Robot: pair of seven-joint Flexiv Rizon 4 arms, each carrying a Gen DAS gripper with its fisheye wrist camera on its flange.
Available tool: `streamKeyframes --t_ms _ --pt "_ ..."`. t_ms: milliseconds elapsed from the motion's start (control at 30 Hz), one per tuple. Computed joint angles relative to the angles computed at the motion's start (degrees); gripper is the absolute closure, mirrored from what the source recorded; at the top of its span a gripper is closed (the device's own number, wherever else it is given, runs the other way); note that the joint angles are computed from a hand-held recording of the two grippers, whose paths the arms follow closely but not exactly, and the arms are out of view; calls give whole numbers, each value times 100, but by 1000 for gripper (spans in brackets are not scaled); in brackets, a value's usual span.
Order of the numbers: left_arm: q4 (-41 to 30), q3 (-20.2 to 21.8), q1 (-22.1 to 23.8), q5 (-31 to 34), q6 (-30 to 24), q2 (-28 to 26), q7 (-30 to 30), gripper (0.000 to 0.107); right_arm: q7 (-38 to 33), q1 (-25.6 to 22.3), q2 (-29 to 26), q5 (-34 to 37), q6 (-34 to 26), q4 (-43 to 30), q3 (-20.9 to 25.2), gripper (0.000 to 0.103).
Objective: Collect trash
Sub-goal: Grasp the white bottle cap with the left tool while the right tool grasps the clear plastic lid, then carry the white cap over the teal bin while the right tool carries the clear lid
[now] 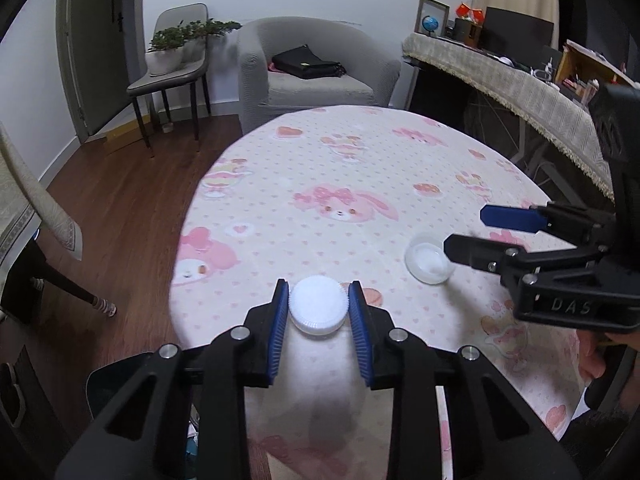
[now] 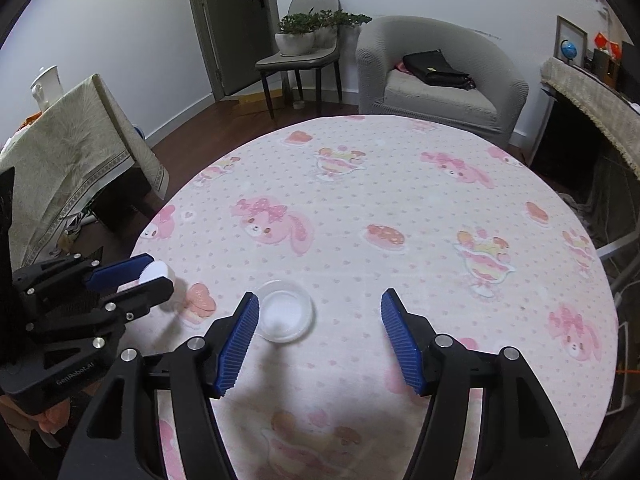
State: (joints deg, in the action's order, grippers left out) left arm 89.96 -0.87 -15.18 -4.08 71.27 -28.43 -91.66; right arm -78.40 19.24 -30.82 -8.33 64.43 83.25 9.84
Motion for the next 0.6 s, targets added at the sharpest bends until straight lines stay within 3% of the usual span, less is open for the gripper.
streamKeyframes --t_ms 333,533,600 --pt "317 28 159 -35 133 253 22 74 -12 252 -193 -135 -308 -269 -25 39" --pt "541 24 284 -116 261 427 46 74 286 452 -289 -398 -492 -369 -215 63" --pt "602 23 318 -143 292 477 51 74 337 463 -319 -409 -505 -417 -197 63"
